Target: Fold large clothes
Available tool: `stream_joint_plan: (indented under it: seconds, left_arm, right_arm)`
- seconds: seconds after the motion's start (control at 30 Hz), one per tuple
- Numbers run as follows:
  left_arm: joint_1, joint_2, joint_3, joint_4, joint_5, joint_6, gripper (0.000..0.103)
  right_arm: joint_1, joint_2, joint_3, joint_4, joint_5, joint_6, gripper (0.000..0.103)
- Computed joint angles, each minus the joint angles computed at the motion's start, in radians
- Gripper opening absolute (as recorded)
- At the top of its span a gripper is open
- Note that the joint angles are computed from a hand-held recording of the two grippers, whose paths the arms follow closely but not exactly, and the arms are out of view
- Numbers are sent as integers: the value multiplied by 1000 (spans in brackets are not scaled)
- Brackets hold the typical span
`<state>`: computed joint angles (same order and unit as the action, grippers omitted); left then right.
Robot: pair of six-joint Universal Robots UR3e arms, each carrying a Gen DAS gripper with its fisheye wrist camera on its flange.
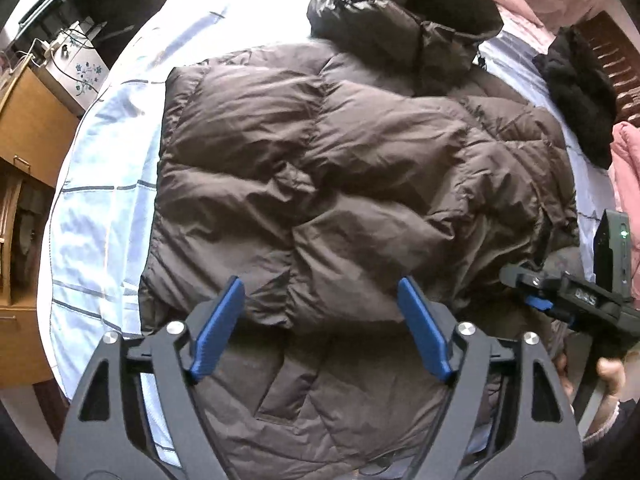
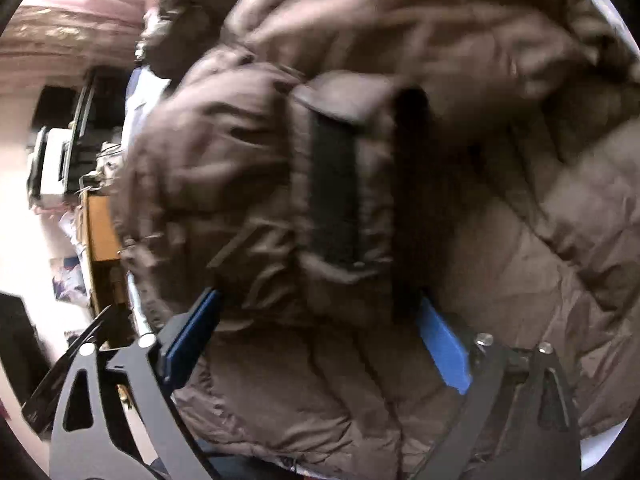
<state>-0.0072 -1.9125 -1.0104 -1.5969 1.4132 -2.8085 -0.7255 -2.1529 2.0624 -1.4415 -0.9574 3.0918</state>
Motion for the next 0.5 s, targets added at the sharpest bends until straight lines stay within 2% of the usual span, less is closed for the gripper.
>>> stream_joint_plan:
  seconds: [0.03,0.07,0.1,0.17,0.2,0.27,0.33,0.4,0.5]
  left_arm:
    - [-1,-4,-8,2,12,0,80]
    - [0,0,-21,1,20,-1,80]
    - [-1,-5,-34,6,33,-6,80]
    - [0,-25,-49,0,57,-27,78]
    - [11,-48,-39,-31,52,-41,73]
    - [73,-115,22,-153,-36,-67,67]
    - [163,-171,61,-253,-153,-117,67]
    - [231,-191,60,-267,-220,-159,67]
    - [274,-192,40,-192,-235,-182,68]
  right_arm:
    - [-13,-6,22,-22,30,-25,63]
    - [-22,-5,38,-44,57,-44,33]
    - [-33,-3,44,-63,96,-61,23]
    - [-35,-17,52,-145,136,-41,17]
    - [-20,-16,51,-224,139,-10,17]
    - [-3,0,23,-321,148,35,17]
    - [0,7,7,-360,148,53,17]
    - [-10,12,-5,-365,159,57,17]
    - [-31,-3,19,-345,167,30,17]
